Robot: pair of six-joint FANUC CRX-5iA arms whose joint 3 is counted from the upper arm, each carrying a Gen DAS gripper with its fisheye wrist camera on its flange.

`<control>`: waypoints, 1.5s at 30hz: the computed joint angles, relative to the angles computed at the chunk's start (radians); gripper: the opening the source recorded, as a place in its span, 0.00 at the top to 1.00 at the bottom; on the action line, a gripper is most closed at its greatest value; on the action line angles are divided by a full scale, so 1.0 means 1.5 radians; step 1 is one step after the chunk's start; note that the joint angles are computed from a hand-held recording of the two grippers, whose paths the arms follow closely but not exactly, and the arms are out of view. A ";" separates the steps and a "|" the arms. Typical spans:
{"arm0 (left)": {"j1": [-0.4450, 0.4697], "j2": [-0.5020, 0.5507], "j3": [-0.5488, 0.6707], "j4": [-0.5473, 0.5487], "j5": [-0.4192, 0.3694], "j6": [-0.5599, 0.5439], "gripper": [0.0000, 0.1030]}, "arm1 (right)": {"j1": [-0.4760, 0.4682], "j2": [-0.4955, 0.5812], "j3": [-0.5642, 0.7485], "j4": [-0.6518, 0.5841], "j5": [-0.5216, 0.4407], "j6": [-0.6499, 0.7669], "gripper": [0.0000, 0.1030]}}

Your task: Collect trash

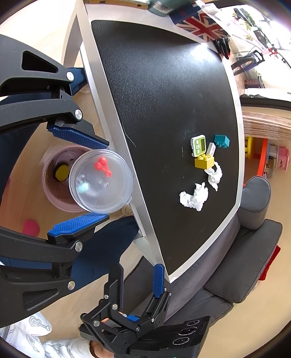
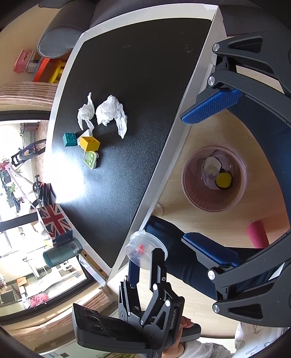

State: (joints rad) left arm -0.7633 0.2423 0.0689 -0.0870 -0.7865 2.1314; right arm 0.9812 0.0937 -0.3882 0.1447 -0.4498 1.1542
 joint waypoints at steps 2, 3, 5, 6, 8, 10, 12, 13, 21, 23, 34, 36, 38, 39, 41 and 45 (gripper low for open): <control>0.000 0.002 0.001 0.004 0.000 -0.005 0.45 | 0.000 -0.001 -0.001 0.003 0.000 -0.004 0.06; 0.000 0.002 0.000 0.005 0.001 -0.007 0.45 | -0.001 -0.002 -0.002 0.003 0.001 -0.005 0.06; -0.001 0.003 0.001 0.008 0.000 -0.011 0.45 | -0.002 -0.002 -0.003 0.005 0.001 -0.007 0.06; 0.000 0.005 0.003 0.009 0.000 -0.014 0.45 | -0.003 -0.003 -0.004 0.006 0.002 -0.009 0.06; 0.000 0.007 0.004 0.013 0.001 -0.018 0.45 | -0.005 -0.005 -0.008 0.012 0.005 -0.018 0.06; -0.002 0.011 0.006 0.018 0.001 -0.024 0.45 | -0.006 -0.008 -0.014 0.022 0.008 -0.031 0.06; -0.002 0.015 0.007 0.024 0.002 -0.030 0.45 | -0.008 -0.012 -0.018 0.030 0.011 -0.042 0.06; -0.003 0.017 0.008 0.027 0.002 -0.033 0.45 | -0.010 -0.013 -0.020 0.036 0.013 -0.049 0.06; -0.006 0.029 0.011 0.045 0.002 -0.051 0.45 | -0.018 -0.023 -0.035 0.053 0.025 -0.074 0.06; -0.008 0.030 0.015 0.044 0.000 -0.051 0.43 | -0.019 -0.024 -0.036 0.052 0.027 -0.076 0.06; -0.014 0.030 0.027 -0.002 -0.005 0.008 0.07 | -0.020 -0.026 -0.040 0.054 0.029 -0.082 0.06; -0.014 0.028 0.025 -0.004 -0.005 0.012 0.07 | -0.020 -0.025 -0.040 0.053 0.030 -0.081 0.06; -0.013 0.028 0.025 -0.006 -0.006 0.015 0.07 | -0.019 -0.024 -0.039 0.052 0.030 -0.080 0.06; -0.014 0.027 0.025 -0.007 -0.006 0.018 0.07 | -0.019 -0.024 -0.039 0.051 0.030 -0.079 0.06; -0.014 0.025 0.023 -0.009 -0.006 0.021 0.07 | -0.018 -0.023 -0.037 0.050 0.030 -0.077 0.06; -0.013 0.021 0.020 -0.013 -0.003 0.026 0.07 | -0.018 -0.023 -0.037 0.051 0.030 -0.077 0.06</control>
